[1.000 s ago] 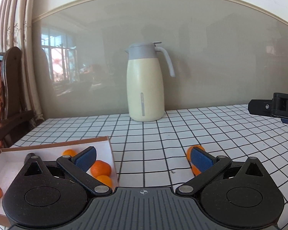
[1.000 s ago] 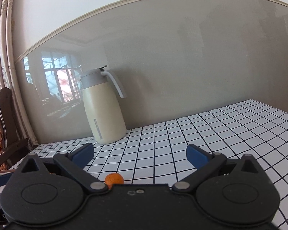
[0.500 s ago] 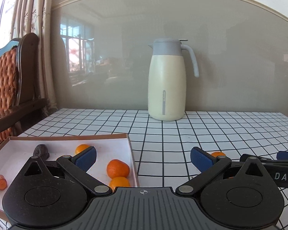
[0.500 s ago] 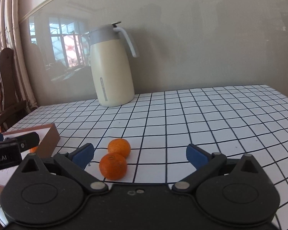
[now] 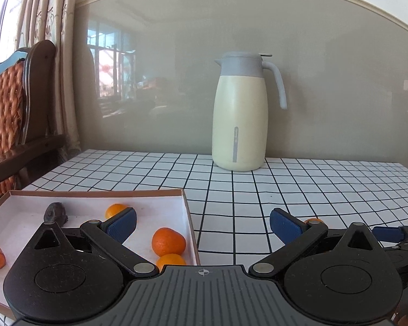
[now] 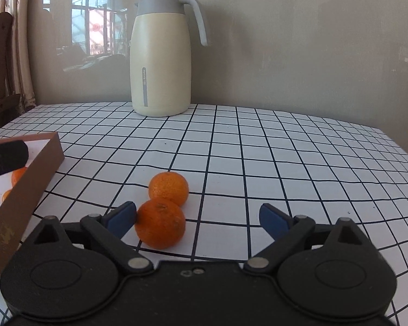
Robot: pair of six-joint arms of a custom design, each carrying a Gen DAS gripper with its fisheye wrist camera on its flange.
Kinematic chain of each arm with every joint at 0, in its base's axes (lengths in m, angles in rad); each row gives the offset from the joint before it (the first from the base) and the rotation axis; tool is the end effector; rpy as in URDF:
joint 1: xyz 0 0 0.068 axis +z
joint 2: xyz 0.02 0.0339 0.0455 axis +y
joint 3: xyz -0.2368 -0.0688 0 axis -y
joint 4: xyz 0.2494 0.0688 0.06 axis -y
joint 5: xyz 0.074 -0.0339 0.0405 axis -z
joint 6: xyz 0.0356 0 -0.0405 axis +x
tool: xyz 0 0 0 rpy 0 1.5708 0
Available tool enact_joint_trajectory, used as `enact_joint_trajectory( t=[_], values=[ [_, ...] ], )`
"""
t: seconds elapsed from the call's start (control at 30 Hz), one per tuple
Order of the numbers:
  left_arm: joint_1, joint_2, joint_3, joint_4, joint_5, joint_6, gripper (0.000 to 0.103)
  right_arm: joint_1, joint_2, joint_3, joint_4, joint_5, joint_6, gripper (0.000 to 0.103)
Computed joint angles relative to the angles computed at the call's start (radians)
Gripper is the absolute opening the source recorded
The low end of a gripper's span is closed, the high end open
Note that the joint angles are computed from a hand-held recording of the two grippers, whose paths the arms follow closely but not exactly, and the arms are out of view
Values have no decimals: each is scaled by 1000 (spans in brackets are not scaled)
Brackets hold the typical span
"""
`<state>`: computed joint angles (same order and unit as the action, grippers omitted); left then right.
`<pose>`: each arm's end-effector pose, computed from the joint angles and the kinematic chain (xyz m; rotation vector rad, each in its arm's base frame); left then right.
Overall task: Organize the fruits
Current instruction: 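Grasp an orange with the right gripper while the left gripper grasps the other orange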
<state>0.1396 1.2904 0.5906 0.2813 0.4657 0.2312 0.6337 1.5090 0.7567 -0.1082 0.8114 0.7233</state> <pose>0.2801 0.0232 0.1833 0.3846 1.9103 -0.2183 0.2512 0.1525 0.1485 0.4284 2.0838 -0.2135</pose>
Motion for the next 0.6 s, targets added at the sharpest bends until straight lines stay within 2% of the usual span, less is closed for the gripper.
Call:
enact_joint_trajectory(
  t=[0.2, 0.37, 0.47, 0.5, 0.6],
  values=[
    [-54, -6, -19, 9, -27, 6, 103, -4, -108, -79, -55, 109, 55, 93],
    [-106, -8, -35, 25, -60, 9, 103, -66, -234, -174, -125, 102, 144, 92],
    [-130, -1, -34, 26, -72, 1, 103, -68, -284, -210, -140, 140, 157, 92],
    [-138, 1, -35, 28, -77, 0, 103, -65, -301, -221, -138, 146, 153, 93],
    [-163, 18, -33, 41, -85, 6, 103, -69, -374, -297, -17, 116, 87, 92]
  ],
)
